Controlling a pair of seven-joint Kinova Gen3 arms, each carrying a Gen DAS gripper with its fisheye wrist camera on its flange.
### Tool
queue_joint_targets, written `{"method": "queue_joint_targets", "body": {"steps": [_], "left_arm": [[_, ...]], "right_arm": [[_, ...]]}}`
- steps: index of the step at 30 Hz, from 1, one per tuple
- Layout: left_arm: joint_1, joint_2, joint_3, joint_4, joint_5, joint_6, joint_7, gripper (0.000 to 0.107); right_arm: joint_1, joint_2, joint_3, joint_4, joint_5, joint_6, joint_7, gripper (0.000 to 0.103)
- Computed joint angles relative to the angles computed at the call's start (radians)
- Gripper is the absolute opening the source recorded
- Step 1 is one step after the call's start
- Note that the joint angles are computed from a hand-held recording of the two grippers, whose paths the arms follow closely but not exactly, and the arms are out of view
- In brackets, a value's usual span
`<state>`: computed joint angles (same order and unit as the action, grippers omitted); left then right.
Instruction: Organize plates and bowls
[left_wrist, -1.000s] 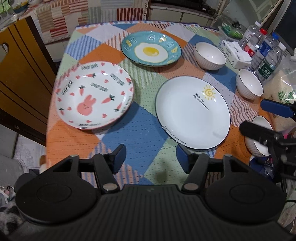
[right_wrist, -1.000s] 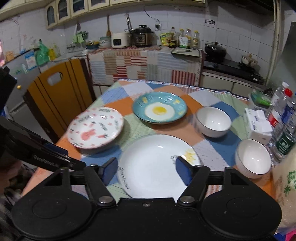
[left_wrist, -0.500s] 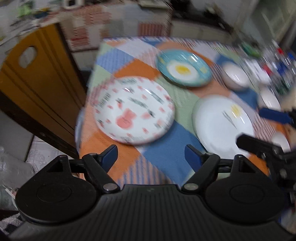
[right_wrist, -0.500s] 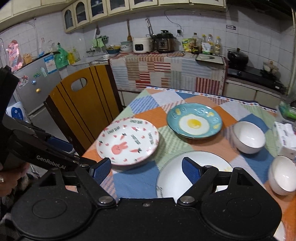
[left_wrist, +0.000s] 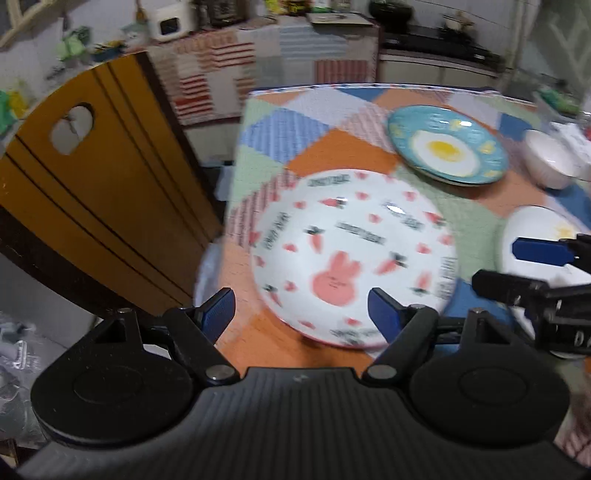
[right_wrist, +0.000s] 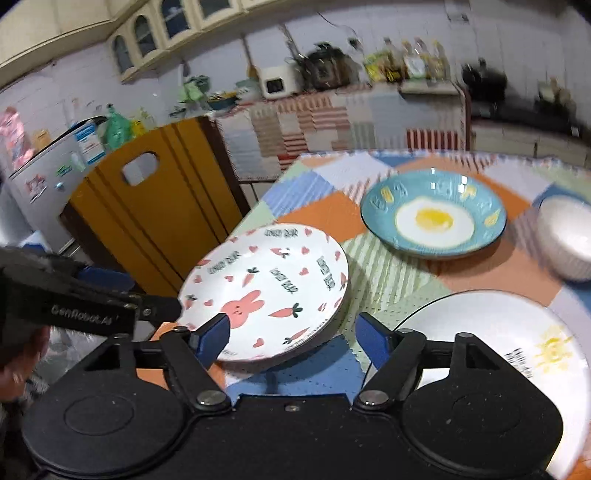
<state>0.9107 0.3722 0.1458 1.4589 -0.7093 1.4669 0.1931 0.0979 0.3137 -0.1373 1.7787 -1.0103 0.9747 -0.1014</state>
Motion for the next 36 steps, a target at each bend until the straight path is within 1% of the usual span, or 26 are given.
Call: {"method": "queue_joint_targets", "body": {"steps": [2,4,7,9,11,12,14,15,16,17,18,19,21,23,26,27,29,32,34,35,36], "left_arm": [[-0.028,-0.018,-0.004,0.047,0.019,-0.057,0.013,0.077],[-0.048,-0.029,-0.007,0.085,0.029,-0.1,0.035,0.077],[-0.088,-0.039,-0.004,0.126,0.057,-0.155,0.03,0.075],[-0.112,-0.045,-0.003,0.149,0.08,-0.191,0.024,0.073],[-0.126,-0.056,-0.002,0.173,0.098,-0.227,0.03,0.071],[-0.134,-0.065,-0.001,0.19,0.105,-0.253,0.034,0.067],[-0.15,-0.084,0.002,0.221,0.121,-0.305,0.042,0.058],[-0.158,-0.091,0.003,0.234,0.127,-0.327,0.043,0.053],[-0.158,-0.097,0.003,0.246,0.122,-0.344,0.058,0.05],[-0.16,-0.101,0.003,0.255,0.119,-0.359,0.069,0.048],[-0.162,-0.104,0.004,0.262,0.115,-0.373,0.075,0.043],[-0.164,-0.107,0.004,0.269,0.11,-0.387,0.082,0.037],[-0.168,-0.107,0.004,0.276,0.103,-0.402,0.09,0.035],[-0.167,-0.107,0.001,0.285,0.094,-0.412,0.114,0.035],[-0.166,-0.119,-0.005,0.318,0.073,-0.451,0.178,0.034],[-0.163,-0.116,-0.005,0.318,0.068,-0.447,0.197,0.032],[-0.17,-0.112,0.0,0.307,0.076,-0.437,0.197,0.031],[-0.188,-0.123,0.007,0.296,0.11,-0.429,0.172,0.03],[-0.181,-0.141,0.013,0.298,0.106,-0.423,0.174,0.029],[-0.186,-0.147,0.027,0.292,0.107,-0.414,0.168,0.03],[-0.172,-0.145,0.029,0.274,0.107,-0.389,0.16,0.029]], "right_arm": [[-0.024,0.017,-0.01,-0.002,-0.003,-0.053,0.008,0.072],[-0.029,0.036,-0.023,-0.012,-0.007,-0.08,0.008,0.072],[-0.045,0.079,-0.027,-0.069,0.034,-0.056,-0.061,0.069],[-0.055,0.097,-0.033,-0.091,0.06,-0.061,-0.103,0.067],[-0.058,0.113,-0.043,-0.113,0.086,-0.055,-0.138,0.061],[-0.055,0.123,-0.049,-0.125,0.095,-0.042,-0.148,0.06],[-0.055,0.139,-0.06,-0.144,0.113,-0.026,-0.171,0.052],[-0.061,0.14,-0.062,-0.143,0.123,-0.039,-0.181,0.051],[-0.067,0.139,-0.064,-0.14,0.132,-0.057,-0.191,0.047],[-0.075,0.141,-0.067,-0.143,0.147,-0.075,-0.209,0.039],[-0.098,0.143,-0.051,-0.15,0.173,-0.087,-0.244,0.031],[-0.102,0.151,-0.05,-0.163,0.193,-0.082,-0.276,0.017],[-0.081,0.186,-0.064,-0.199,0.197,-0.037,-0.335,0.016],[-0.068,0.198,-0.077,-0.207,0.198,-0.03,-0.35,0.013],[-0.062,0.186,-0.1,-0.183,0.205,-0.067,-0.31,0.016],[-0.064,0.183,-0.106,-0.176,0.209,-0.081,-0.293,0.017],[-0.068,0.179,-0.111,-0.173,0.216,-0.09,-0.282,0.021],[-0.045,0.187,-0.121,-0.182,0.211,-0.058,-0.25,0.02],[-0.017,0.175,-0.135,-0.174,0.2,-0.038,-0.194,0.02],[-0.022,0.162,-0.125,-0.171,0.205,-0.029,-0.181,0.02],[-0.016,0.153,-0.121,-0.171,0.2,-0.016,-0.171,0.02]]}}
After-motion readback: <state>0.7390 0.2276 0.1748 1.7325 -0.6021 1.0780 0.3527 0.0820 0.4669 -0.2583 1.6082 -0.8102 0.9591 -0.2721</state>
